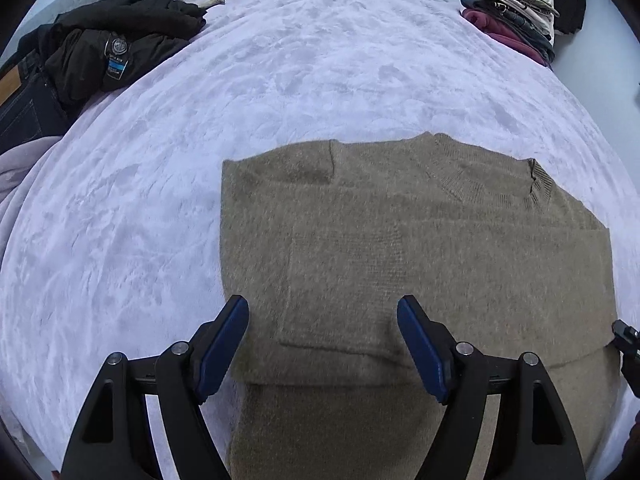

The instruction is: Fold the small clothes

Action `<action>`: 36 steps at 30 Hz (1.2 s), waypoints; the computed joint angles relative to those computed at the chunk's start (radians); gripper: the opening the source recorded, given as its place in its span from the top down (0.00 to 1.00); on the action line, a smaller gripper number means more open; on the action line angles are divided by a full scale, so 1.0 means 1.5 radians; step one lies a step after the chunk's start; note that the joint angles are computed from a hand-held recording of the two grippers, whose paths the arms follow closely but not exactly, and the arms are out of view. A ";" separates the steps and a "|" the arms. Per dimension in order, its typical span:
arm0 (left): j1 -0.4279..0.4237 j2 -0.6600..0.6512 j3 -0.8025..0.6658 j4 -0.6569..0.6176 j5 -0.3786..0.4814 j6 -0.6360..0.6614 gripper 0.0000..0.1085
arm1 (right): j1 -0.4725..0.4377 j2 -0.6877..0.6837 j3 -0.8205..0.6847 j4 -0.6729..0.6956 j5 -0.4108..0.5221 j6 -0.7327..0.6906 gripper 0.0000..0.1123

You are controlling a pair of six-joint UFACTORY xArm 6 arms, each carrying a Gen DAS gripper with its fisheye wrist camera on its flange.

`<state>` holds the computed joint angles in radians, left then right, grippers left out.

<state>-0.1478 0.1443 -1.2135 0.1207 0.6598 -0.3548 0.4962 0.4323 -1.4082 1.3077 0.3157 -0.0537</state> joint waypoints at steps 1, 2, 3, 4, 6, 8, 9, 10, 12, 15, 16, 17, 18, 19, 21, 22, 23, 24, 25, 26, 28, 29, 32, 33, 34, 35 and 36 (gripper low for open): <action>-0.002 0.013 -0.011 0.013 0.005 -0.004 0.28 | 0.004 -0.003 0.004 -0.020 -0.014 0.014 0.93; -0.005 0.027 -0.019 0.032 0.014 -0.011 0.28 | 0.008 -0.007 0.008 -0.068 -0.032 0.043 0.94; -0.008 0.038 -0.022 0.050 0.023 -0.015 0.28 | 0.013 -0.015 0.020 -0.128 -0.051 0.078 0.94; -0.009 0.040 -0.014 0.058 0.023 -0.012 0.28 | 0.014 -0.015 0.025 -0.163 -0.055 0.097 0.94; -0.008 0.022 0.019 0.065 -0.004 -0.006 0.28 | 0.008 -0.009 0.031 -0.220 -0.038 0.125 0.94; -0.007 0.005 0.032 0.071 0.000 0.002 0.28 | 0.005 0.001 0.032 -0.207 -0.031 0.095 0.96; -0.005 -0.004 0.038 0.068 0.002 0.007 0.28 | 0.005 0.000 0.035 -0.182 -0.038 0.075 0.95; -0.002 -0.012 0.043 0.063 0.004 0.014 0.28 | 0.007 -0.002 0.037 -0.171 -0.042 0.072 0.95; 0.005 -0.029 0.054 0.061 0.016 0.021 0.28 | 0.009 -0.011 0.047 -0.186 -0.047 0.093 0.92; 0.015 -0.063 0.079 0.047 0.034 0.025 0.28 | 0.007 -0.031 0.065 -0.281 -0.040 0.174 0.91; 0.018 -0.074 0.088 0.039 0.038 0.028 0.28 | 0.007 -0.040 0.073 -0.305 -0.037 0.195 0.90; 0.019 -0.084 0.096 0.035 0.042 0.030 0.28 | 0.006 -0.051 0.081 -0.332 -0.031 0.219 0.89; 0.020 -0.096 0.106 0.033 0.047 0.032 0.28 | 0.007 -0.063 0.093 -0.341 -0.033 0.225 0.87; 0.020 -0.106 0.116 0.032 0.050 0.033 0.28 | 0.010 -0.075 0.105 -0.349 -0.038 0.226 0.85; 0.020 -0.119 0.128 0.023 0.058 0.040 0.28 | 0.014 -0.097 0.125 -0.395 -0.035 0.249 0.63; 0.021 -0.124 0.133 0.015 0.061 0.046 0.28 | 0.017 -0.104 0.131 -0.414 -0.033 0.260 0.59; 0.021 -0.129 0.138 0.009 0.066 0.051 0.28 | 0.020 -0.112 0.138 -0.421 -0.033 0.262 0.58; 0.020 -0.132 0.142 0.004 0.069 0.053 0.28 | 0.024 -0.119 0.144 -0.423 -0.028 0.260 0.58; 0.021 -0.134 0.144 -0.002 0.072 0.056 0.28 | 0.027 -0.122 0.146 -0.423 -0.024 0.258 0.58; 0.021 -0.136 0.146 -0.007 0.074 0.058 0.28 | 0.030 -0.125 0.149 -0.428 -0.021 0.262 0.58; 0.023 -0.139 0.145 -0.015 0.074 0.058 0.28 | 0.037 -0.125 0.147 -0.440 -0.015 0.271 0.58; 0.026 -0.139 0.143 -0.022 0.069 0.058 0.28 | 0.040 -0.123 0.144 -0.450 -0.011 0.276 0.58; 0.040 -0.120 0.116 -0.036 0.052 0.063 0.28 | 0.049 -0.115 0.125 -0.486 -0.002 0.281 0.58; 0.045 -0.107 0.100 -0.036 0.048 0.063 0.28 | 0.051 -0.108 0.113 -0.513 0.003 0.291 0.58; 0.053 -0.090 0.081 -0.039 0.041 0.063 0.28 | 0.051 -0.100 0.098 -0.540 0.009 0.300 0.58; 0.061 -0.072 0.062 -0.049 0.032 0.069 0.28 | 0.049 -0.091 0.083 -0.572 0.015 0.313 0.58; 0.070 -0.048 0.037 -0.063 0.026 0.076 0.28 | 0.047 -0.081 0.068 -0.597 0.019 0.325 0.58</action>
<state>-0.0421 0.0727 -1.1579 0.0267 0.6983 -0.2402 0.5667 0.3100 -1.3059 0.4122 0.3441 0.4331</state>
